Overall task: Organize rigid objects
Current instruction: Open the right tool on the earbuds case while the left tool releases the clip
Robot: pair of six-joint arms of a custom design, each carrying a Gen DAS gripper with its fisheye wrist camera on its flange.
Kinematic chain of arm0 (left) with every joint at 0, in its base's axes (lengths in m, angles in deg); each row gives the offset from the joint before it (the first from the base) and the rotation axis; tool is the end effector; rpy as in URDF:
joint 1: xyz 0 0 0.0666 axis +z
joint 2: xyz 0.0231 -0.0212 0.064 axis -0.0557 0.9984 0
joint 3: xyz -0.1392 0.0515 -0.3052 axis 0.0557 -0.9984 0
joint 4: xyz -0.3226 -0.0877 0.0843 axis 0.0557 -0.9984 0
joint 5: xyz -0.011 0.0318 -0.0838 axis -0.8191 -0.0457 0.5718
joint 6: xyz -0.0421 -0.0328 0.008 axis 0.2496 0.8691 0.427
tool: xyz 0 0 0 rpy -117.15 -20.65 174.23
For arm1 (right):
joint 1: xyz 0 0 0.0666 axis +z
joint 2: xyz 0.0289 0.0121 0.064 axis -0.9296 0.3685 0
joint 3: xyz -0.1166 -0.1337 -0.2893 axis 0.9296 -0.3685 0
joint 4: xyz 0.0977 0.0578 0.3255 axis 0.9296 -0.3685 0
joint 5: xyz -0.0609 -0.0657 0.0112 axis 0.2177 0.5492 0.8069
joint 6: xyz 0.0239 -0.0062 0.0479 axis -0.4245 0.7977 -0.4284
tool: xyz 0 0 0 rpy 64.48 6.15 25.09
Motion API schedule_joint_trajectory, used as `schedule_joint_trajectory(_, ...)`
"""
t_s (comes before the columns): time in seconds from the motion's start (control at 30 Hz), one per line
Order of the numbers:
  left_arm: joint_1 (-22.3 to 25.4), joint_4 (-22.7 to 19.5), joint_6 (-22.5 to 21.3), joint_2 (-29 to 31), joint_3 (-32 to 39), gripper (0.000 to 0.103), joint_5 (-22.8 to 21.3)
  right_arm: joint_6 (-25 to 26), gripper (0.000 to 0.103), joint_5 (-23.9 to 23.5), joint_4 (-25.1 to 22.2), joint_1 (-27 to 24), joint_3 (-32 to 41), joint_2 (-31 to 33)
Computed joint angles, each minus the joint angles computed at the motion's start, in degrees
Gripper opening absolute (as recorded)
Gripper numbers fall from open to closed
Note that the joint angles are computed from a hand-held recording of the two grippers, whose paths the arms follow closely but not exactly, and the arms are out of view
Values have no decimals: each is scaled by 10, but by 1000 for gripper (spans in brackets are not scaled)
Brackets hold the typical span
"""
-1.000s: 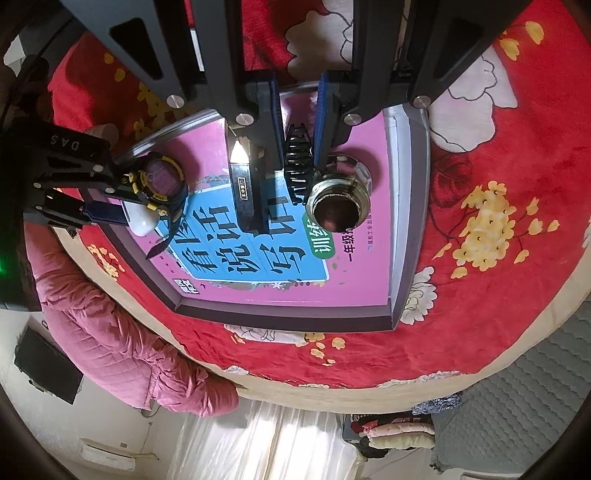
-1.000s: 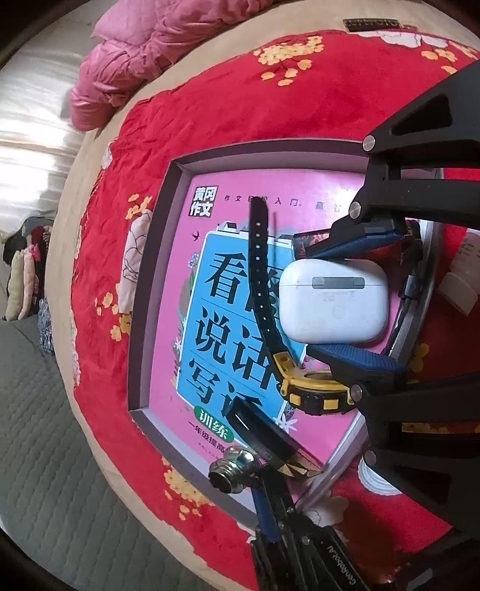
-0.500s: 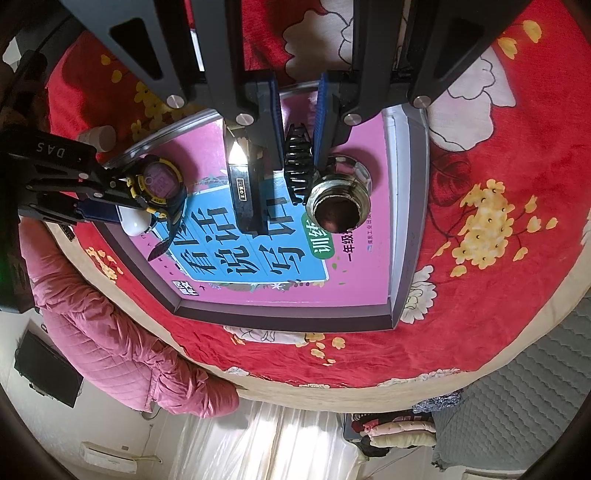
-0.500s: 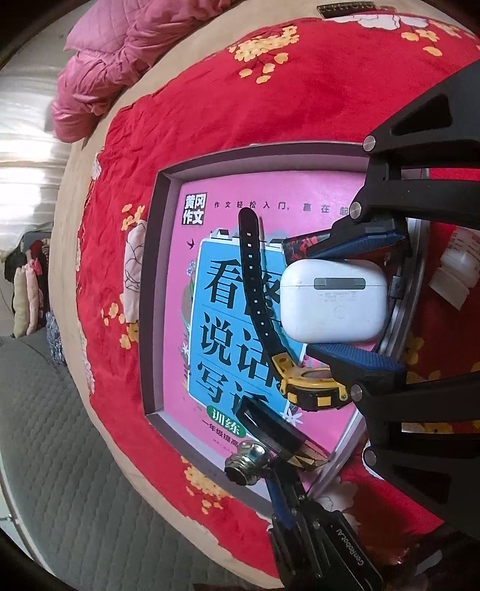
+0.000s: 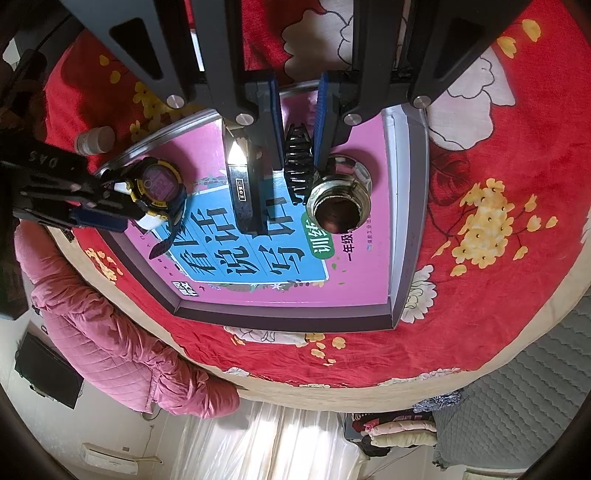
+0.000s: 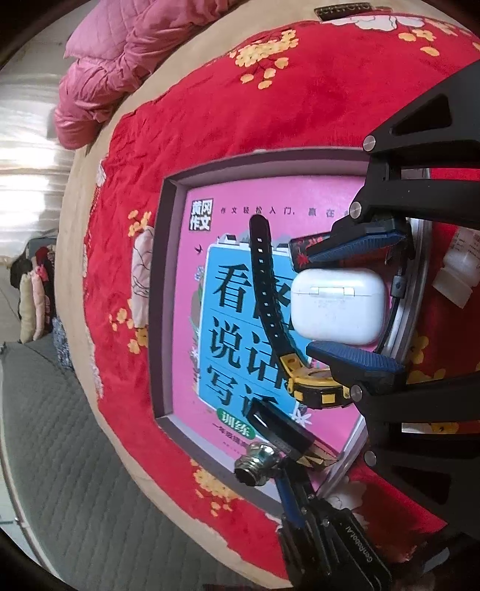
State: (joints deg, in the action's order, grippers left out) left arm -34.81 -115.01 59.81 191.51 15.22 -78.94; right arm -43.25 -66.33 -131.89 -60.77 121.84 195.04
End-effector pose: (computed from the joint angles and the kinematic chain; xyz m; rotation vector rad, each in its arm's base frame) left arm 0.5236 -0.3084 0.2502 -0.3893 2.4362 -0.1072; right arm 0.6397 0.0990 0.2810 -0.8825 2.4038 0.3996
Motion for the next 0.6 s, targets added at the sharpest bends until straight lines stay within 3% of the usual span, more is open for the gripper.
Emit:
schedule_joint_trajectory(0.3, 0, -1, 0, 1, 1, 15, -1, -21, 47, -45, 55, -19, -72, -58)
schedule_joint_trajectory(0.6, 0, 2, -2, -1, -2, 16, -1, -22, 48, -33, 55, -22, -92, -68)
